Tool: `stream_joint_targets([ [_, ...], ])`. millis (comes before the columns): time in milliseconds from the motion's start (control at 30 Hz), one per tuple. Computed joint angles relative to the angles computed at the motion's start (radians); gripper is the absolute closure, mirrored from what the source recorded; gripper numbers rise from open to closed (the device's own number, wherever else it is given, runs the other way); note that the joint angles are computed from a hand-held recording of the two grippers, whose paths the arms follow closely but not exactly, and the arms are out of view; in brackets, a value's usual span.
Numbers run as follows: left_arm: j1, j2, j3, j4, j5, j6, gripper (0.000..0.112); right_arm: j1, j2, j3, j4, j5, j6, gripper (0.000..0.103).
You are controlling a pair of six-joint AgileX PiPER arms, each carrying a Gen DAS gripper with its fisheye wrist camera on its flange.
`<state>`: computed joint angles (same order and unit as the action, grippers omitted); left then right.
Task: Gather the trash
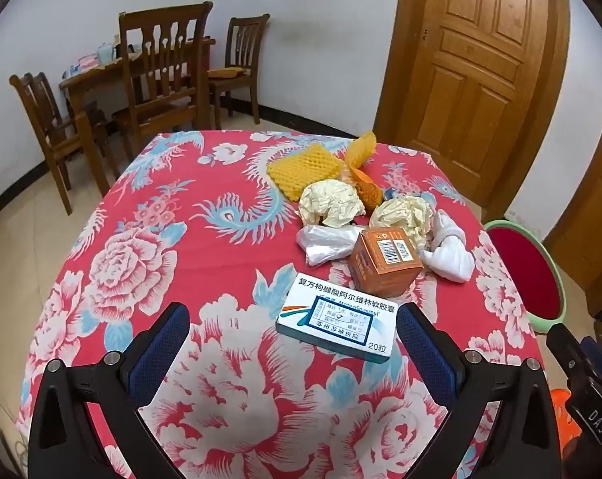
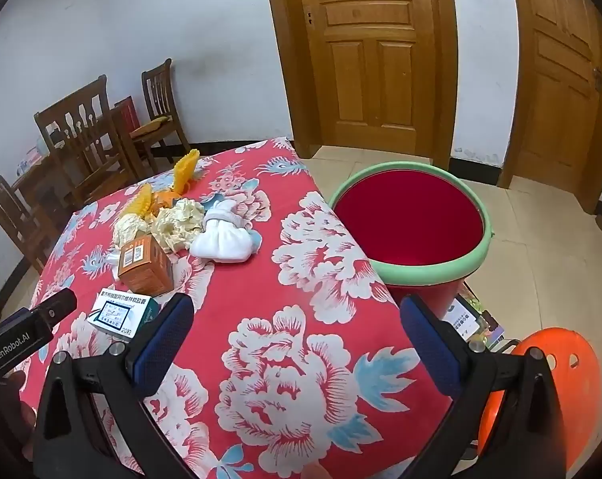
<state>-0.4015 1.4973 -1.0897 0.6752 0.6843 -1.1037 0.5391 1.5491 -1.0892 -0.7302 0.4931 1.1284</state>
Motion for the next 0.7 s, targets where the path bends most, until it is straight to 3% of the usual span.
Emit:
stream_joint_targets([
  [700, 0.011, -0.013, 0.017, -0.022, -0.022, -0.001, 0.010, -0.018, -0.007, 0.020, 0.023, -0.017, -0.011, 0.001],
])
